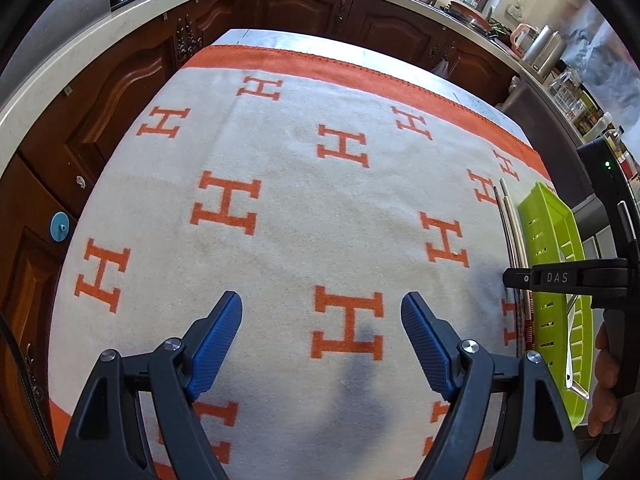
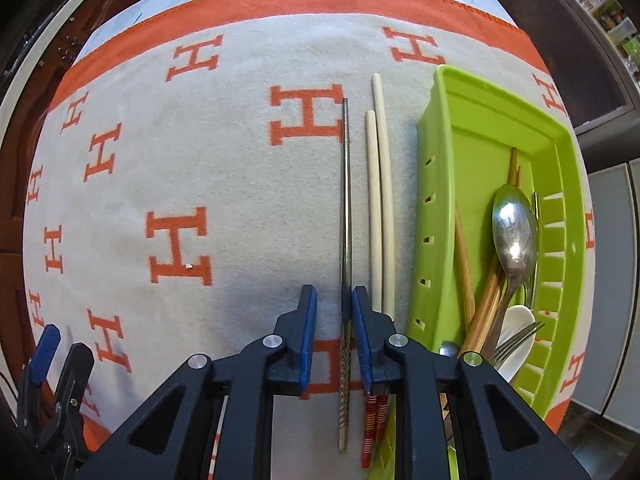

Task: Organize utensils
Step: 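Grasp the thin steel chopstick beside the tray with the right tool, then lift the steel chopstick and carry it over the green tray with the right tool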

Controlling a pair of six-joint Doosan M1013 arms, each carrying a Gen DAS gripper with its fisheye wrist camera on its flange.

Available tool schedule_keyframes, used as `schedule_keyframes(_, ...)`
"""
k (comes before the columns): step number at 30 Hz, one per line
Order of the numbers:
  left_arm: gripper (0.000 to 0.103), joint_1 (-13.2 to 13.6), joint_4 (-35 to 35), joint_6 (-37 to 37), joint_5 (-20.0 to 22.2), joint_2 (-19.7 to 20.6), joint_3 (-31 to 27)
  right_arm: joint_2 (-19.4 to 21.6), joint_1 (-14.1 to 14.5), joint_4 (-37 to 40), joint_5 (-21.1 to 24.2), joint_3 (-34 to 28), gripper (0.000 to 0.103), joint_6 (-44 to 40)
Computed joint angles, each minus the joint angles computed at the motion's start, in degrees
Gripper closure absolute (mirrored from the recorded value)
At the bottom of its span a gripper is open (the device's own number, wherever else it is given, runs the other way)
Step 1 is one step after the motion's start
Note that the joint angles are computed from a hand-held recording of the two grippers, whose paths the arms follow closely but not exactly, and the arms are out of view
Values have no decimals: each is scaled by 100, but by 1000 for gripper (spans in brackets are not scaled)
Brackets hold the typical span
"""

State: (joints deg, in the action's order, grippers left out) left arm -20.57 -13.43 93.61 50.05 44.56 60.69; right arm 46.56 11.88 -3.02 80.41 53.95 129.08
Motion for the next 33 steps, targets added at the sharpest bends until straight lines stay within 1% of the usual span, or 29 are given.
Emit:
schedule_keyframes(3,23,24,-85,46,63,18,5,3,62,-21,-151,39,96,-52)
schedule_keyframes(5,23,30,-121,96,82,15,24,-68,64,59,-390,161,97,-76)
schedule_keyframes(8,23,28,-125,188,82,-9,67,-265,20,386,-854,488,98,-114)
schedule_keyframes(14,23,-3,-116,337,118,-47,95,-824,-58,958,-1806,1261,98,-135)
schedule_keyframes(16,22,-25,-156,390,104,-73,116,-1065,-73,1007,-2097,1545,98,-90)
schedule_keyframes(17,22,-35,-185,420,97,-81,119,-1170,-44,994,-2173,1640,98,-23)
schedule_keyframes(19,22,-61,-264,514,81,-104,133,-1448,-85,1060,-2467,1956,98,-22)
schedule_keyframes(23,22,-153,-355,666,135,-127,107,-1984,-168,902,-2777,2524,98,127)
schedule_keyframes(25,22,-207,-329,706,145,-135,92,-2207,-188,680,-2866,2772,98,338)
schedule_keyframes(29,22,-345,-222,772,157,-147,54,-2527,-291,421,-2945,3156,98,584)
schedule_keyframes(33,22,-468,-77,740,220,-108,-45,-2699,-415,367,-3021,3431,98,629)
